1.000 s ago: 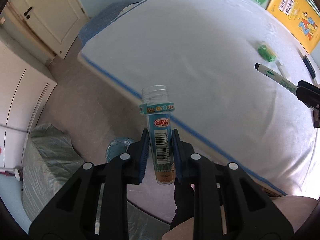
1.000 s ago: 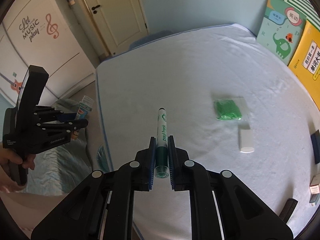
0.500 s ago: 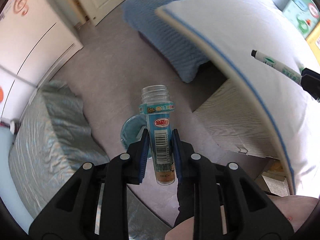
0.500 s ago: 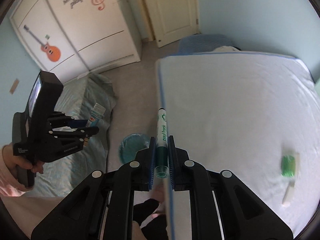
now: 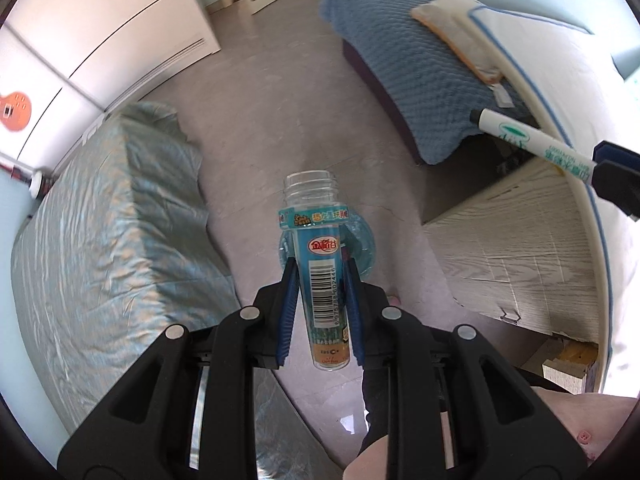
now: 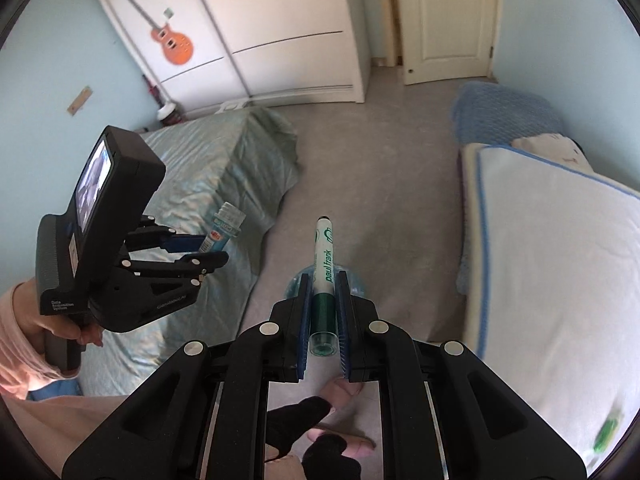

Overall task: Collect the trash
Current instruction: 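Carry the marker and bottle to the teal bin and open both tools, then move both open tools back over the bed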

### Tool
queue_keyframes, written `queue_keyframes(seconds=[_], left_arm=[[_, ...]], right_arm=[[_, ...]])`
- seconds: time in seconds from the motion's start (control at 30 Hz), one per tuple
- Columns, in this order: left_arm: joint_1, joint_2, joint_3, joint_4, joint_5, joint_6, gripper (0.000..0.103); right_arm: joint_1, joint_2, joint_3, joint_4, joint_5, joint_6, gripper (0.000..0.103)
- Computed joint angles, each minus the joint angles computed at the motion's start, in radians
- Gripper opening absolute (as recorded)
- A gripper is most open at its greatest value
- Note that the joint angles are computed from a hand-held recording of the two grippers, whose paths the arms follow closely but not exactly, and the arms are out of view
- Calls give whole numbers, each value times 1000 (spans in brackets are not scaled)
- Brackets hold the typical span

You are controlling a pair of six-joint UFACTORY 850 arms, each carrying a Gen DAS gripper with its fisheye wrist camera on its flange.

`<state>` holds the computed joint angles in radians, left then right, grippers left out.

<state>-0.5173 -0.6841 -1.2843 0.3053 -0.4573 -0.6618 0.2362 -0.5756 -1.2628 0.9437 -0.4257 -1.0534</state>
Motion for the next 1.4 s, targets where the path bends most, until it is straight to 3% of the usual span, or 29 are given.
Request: queue_keyframes(seconds=[0.57,0.63,0.67,0.7,0.73,0.77,1.17,1.4], left_arm=[[65,9,56,-17,18,13,21],[74,-4,47,-54,20,62,22],[79,-11,41,-78,23,90,26],[82,-19,34,-76,22,89,42],[85,-29,27,-69,22,89,50],[86,-41,16,-66,19,98,65],[91,-77,-14,-123,-3,149,71],[74,-71,-21,-95,-5,142,73]], right_arm=[[74,-129,-169,-170,-127,111,13],[75,-137,-178,-174,-132,112,18],[77,-152,-195,-173,-139,115,21],[78,-161,-204,-167,-142,113,33],[80,-166,-208,-166,-137,114,51],[79,-170,-212,-163,-136,116,55],[46,-170,-203,-185,-140,193,59],[29,-140,-162,-158,-113,183,67]])
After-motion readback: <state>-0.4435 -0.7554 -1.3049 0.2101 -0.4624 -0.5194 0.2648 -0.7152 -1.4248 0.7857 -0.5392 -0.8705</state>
